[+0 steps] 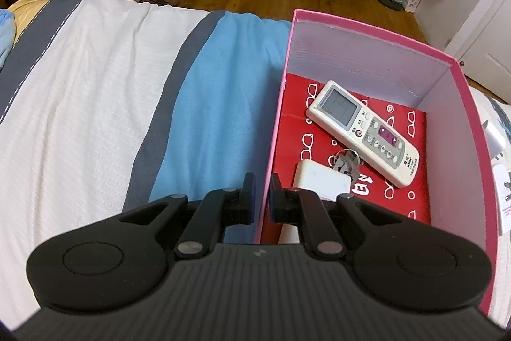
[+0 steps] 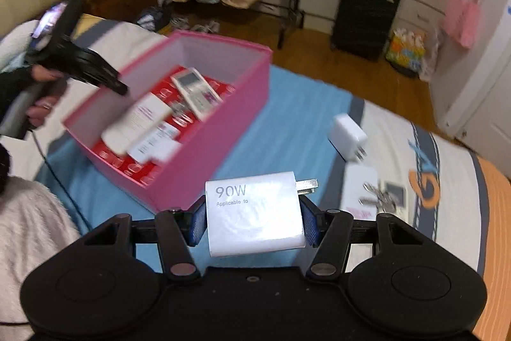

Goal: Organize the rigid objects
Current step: 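Carry the white wall charger into the pink box and release it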

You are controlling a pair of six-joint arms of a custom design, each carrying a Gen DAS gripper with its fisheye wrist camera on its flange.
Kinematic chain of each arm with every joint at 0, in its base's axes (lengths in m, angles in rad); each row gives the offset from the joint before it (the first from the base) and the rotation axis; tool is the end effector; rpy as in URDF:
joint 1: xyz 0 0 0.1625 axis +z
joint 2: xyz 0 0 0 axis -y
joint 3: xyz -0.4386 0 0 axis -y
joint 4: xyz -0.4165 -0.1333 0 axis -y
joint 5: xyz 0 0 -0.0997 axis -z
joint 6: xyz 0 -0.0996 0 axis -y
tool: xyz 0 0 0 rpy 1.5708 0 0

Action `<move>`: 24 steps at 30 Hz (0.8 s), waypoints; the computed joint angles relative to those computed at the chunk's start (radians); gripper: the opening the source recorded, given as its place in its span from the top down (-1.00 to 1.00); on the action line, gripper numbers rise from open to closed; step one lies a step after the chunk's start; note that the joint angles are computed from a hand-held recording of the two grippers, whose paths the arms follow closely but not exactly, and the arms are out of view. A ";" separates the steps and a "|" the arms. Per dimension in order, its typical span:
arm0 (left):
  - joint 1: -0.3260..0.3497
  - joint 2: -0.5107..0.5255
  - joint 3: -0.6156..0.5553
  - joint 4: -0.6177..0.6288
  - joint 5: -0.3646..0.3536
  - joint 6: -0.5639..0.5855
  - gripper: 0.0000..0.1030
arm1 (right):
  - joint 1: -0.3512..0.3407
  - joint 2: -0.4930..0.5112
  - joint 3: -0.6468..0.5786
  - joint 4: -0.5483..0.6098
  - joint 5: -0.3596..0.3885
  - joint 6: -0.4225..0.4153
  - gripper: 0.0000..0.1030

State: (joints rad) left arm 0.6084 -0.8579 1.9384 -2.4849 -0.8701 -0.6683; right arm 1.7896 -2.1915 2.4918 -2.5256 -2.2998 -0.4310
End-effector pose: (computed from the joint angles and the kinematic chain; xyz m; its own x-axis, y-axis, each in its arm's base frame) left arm -0.3538 -0.4871 0.0353 -0.7756 0.1909 -0.6017 0.4187 0.8689 -0.2640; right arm 0.1233 -0.2462 0.3978 -0.6695 -0.1110 0.7345 -0.4974 0.8014 -0.3323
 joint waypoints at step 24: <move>0.015 -0.017 0.040 -0.103 -0.035 0.043 0.91 | 0.011 0.667 -0.190 -0.290 0.055 -0.181 -0.22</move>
State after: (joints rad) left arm 0.6232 -0.8751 1.9786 -2.5882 -0.9049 -0.6251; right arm 1.8004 -1.5242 2.3018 -2.8159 -2.2452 -0.6123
